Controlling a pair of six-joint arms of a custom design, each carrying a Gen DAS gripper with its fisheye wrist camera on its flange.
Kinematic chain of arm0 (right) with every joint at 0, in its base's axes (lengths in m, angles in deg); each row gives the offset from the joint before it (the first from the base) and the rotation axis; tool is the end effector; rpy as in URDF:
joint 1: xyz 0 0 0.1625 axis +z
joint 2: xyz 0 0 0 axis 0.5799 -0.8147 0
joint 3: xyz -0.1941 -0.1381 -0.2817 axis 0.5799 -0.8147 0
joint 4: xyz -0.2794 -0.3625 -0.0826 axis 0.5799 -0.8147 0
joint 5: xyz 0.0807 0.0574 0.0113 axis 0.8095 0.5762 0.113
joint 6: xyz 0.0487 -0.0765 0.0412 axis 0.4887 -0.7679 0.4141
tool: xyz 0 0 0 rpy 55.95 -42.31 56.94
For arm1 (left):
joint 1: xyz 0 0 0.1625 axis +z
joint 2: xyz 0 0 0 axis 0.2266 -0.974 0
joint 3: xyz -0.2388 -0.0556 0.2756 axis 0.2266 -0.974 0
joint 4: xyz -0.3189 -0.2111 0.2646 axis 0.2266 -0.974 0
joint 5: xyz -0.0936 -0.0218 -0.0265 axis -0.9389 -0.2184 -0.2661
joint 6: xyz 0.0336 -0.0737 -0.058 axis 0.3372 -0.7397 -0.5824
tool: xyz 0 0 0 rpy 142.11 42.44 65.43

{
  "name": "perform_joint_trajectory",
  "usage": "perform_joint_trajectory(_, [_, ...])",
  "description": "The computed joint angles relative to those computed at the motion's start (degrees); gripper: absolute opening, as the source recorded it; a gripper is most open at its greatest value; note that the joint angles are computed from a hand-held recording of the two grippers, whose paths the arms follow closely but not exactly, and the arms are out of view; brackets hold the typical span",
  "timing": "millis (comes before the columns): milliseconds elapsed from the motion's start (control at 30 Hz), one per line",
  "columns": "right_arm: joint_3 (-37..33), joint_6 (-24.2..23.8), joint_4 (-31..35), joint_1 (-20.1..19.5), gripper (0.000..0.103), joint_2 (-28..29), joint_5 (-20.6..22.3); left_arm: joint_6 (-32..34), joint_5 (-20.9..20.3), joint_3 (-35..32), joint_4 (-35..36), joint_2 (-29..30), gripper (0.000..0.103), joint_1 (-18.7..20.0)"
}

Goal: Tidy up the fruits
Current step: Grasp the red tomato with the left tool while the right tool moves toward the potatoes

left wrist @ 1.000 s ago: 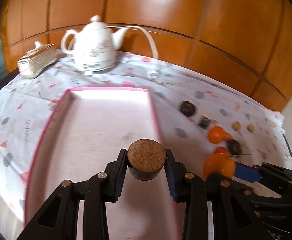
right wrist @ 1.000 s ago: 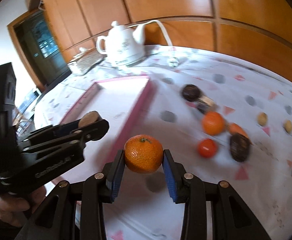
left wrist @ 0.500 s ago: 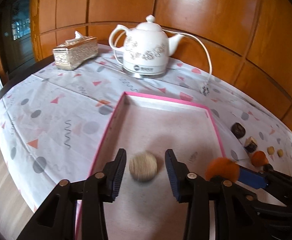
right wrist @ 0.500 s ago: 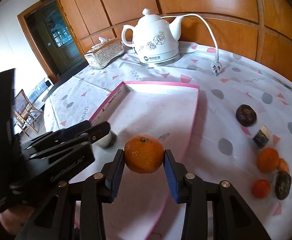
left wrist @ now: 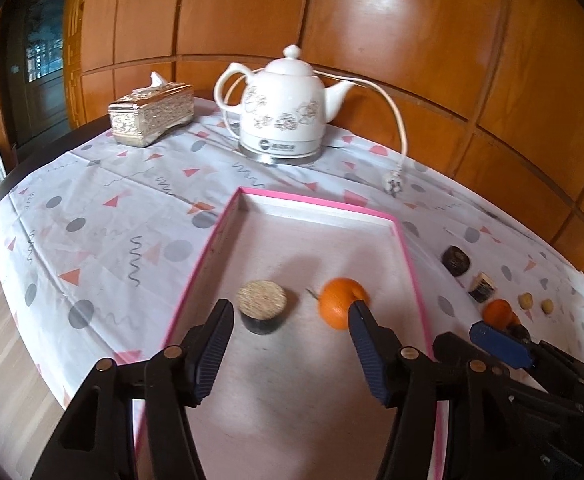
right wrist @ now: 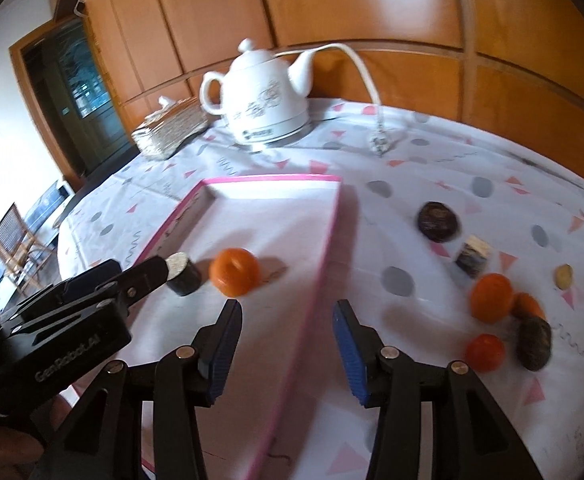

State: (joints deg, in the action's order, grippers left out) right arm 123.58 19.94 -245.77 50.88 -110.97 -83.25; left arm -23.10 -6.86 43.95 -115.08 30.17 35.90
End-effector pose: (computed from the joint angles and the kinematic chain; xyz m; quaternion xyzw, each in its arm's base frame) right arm 0.0561 -0.7295 0.3170 0.1427 -0.8979 0.3343 0.2485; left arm -0.3851 -0.7555 -0.0143 0.1699 0.8858 -0.3438 0.2613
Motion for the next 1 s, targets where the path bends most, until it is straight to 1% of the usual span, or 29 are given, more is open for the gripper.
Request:
perform_joint_trajectory(233, [4.2,2.2,-6.2,-1.6,0.048,-3.1,-2.5,2.2,-1.7,0.3,0.6,0.7,0.061,-1.3])
perform_joint_trajectory(333, [6.5,2.7,-9.4,-2.6,0.048,-4.9,-3.5,3.6,-3.1,0.2,0.5,1.0,0.061,-1.7])
perform_joint_trajectory(467, [8.8,4.6,-11.7,-4.4,0.048,-7.4,-4.6,4.9,-5.4,0.0,0.8,1.6,0.061,-2.3])
perform_joint_trajectory(733, [11.0,7.2,-13.6,-7.6,0.048,-10.4,-7.2,7.6,-9.3,-2.2,2.8,3.6,0.061,-3.3])
perform_joint_trajectory(867, [11.6,7.9,-14.3,-8.8,0.048,-11.2,-8.1,8.0,-12.1,-4.3,5.2,5.2,0.060,-3.5])
perform_joint_trajectory(933, [11.7,8.5,-14.2,-9.4,0.048,-11.6,-8.1,8.4,-13.2,-6.2,7.1,6.7,0.059,-3.7])
perform_joint_trajectory(1000, [11.7,8.5,-14.5,-9.7,0.048,-11.7,-8.1,8.3,-15.2,-8.2,8.9,8.1,0.058,-3.7])
